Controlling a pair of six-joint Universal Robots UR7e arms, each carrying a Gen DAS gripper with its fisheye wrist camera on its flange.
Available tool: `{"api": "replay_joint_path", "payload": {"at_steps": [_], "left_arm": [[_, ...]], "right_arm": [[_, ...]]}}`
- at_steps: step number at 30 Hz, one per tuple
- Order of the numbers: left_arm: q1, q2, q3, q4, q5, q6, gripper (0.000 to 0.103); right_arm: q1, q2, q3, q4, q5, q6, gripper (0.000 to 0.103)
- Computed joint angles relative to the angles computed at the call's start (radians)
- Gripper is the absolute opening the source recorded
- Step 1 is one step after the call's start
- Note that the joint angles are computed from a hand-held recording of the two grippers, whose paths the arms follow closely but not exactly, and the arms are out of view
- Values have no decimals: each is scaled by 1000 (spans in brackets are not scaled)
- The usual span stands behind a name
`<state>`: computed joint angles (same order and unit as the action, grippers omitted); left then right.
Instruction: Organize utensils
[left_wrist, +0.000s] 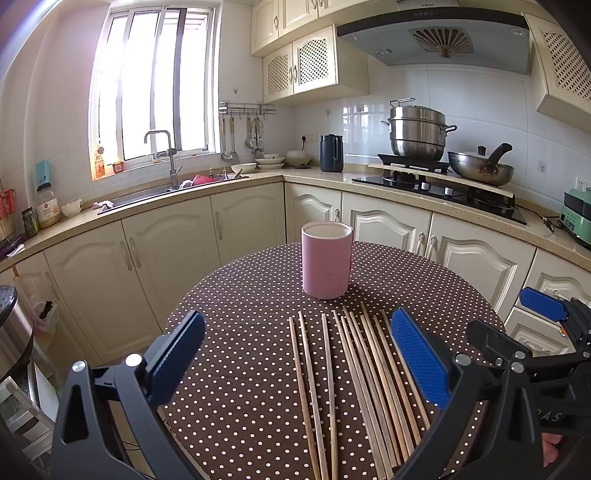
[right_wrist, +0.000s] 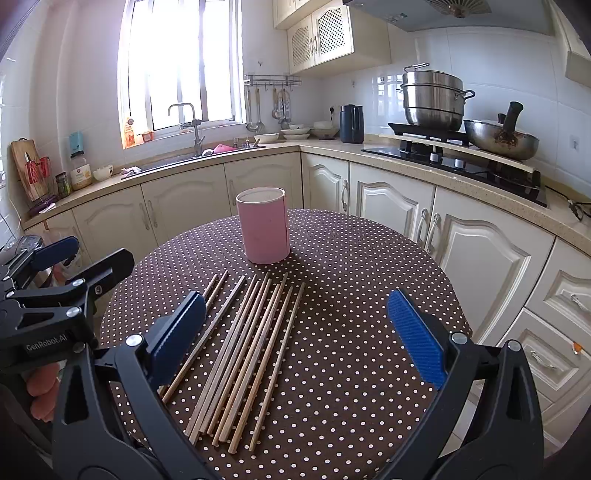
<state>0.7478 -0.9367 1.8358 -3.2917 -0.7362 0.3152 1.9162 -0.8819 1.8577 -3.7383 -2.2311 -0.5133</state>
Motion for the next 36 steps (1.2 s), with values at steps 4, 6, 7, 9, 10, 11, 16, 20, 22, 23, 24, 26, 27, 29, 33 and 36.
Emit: {"api": "replay_joint_path", "payload": {"at_steps": [4,6,7,9,10,11,16,20,22,23,24,26,27,29,33,36], "left_arm": [[0,3,-3,-1,0,2,99],[2,4,-6,3,-2,0,99],[3,6,-9,4,-2,1,99],[3,6,-10,4,-3,2,99],[5,8,-13,5,-4,3,99],[5,10,-14,6,-4,3,99],[16,25,-35,23,-6,0,99],[26,33,-50,45,-10,-9,99],[31,37,-58,60,-10,-17,99],[35,42,-66,73,-8,-22,99],[38,46,-72,83,-7,-25,99],[45,54,-85,105,-6,-34,99],[49,58,-92,120,-7,-40,99],[60,67,-107,145,-14,-48,99],[81,81,-137,201,-24,-70,99],[95,95,-160,246,-28,-89,99]], "right_arm": [[-1,3,-2,-8,4,-9,97],[-2,-3,-1,6,2,2,97],[-2,-3,-1,9,2,4,97],[-4,-7,-1,15,5,7,97],[-5,-6,-2,16,6,6,97],[-5,-6,-3,16,6,5,97],[-13,0,-12,15,11,-7,97],[-18,8,-31,32,1,-22,97],[-20,11,-42,54,-12,-17,97],[-20,15,-49,55,-17,-23,97],[-22,19,-57,64,-22,-20,97],[-28,24,-66,68,-18,-13,97],[-32,27,-71,75,-18,-7,97],[-39,32,-81,93,-15,8,97],[-49,42,-104,146,-33,34,97],[-58,44,-122,221,-51,78,97]]}}
